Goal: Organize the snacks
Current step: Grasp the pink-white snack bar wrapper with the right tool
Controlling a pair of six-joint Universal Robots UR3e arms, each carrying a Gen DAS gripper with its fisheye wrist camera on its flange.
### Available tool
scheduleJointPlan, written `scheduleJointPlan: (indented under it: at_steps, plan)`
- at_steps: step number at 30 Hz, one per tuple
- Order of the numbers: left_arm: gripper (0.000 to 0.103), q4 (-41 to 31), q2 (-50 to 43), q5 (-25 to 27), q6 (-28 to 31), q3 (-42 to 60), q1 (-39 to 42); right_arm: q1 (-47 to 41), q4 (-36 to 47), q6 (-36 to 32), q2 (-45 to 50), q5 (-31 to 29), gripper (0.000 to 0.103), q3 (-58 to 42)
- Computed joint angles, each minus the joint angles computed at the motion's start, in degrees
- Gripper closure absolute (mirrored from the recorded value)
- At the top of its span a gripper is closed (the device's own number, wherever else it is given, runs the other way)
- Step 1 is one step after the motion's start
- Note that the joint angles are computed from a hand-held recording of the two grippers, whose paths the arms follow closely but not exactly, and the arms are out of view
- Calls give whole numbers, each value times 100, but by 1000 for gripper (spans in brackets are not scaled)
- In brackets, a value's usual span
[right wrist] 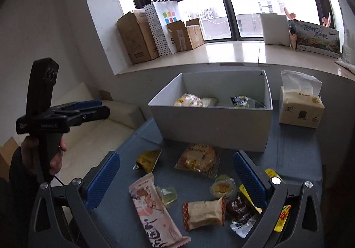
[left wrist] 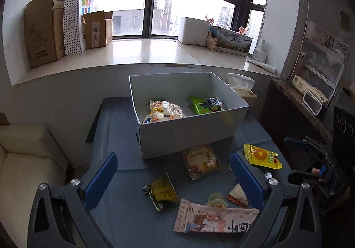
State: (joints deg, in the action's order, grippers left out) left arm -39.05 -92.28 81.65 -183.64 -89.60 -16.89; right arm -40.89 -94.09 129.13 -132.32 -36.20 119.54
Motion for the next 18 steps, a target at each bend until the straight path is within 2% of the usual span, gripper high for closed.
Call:
scheduleJointPlan:
  at_steps: [2, 5, 10, 15, 18]
  plan:
    - [0, 164, 389, 23, -117, -629, -21, -132, 796, -666, -580, -59, 0, 283]
    - [0, 384, 830, 78, -328, -1386, -72, 296, 642, -688, -909, -463, 0, 749]
    - [0, 404, 1282, -56, -413, -2057, -14, 1538, -1140, 6, -606, -1361, 0, 1546]
    - [0, 308, 1491, -133, -479, -2312, 153, 2552, -2870, 555, 786, -1977, 0, 1681]
    - [0, 323, 1641, -293, -470, -2500, 315, 2850, -3450, 641, 1527, -2193, 0, 1605]
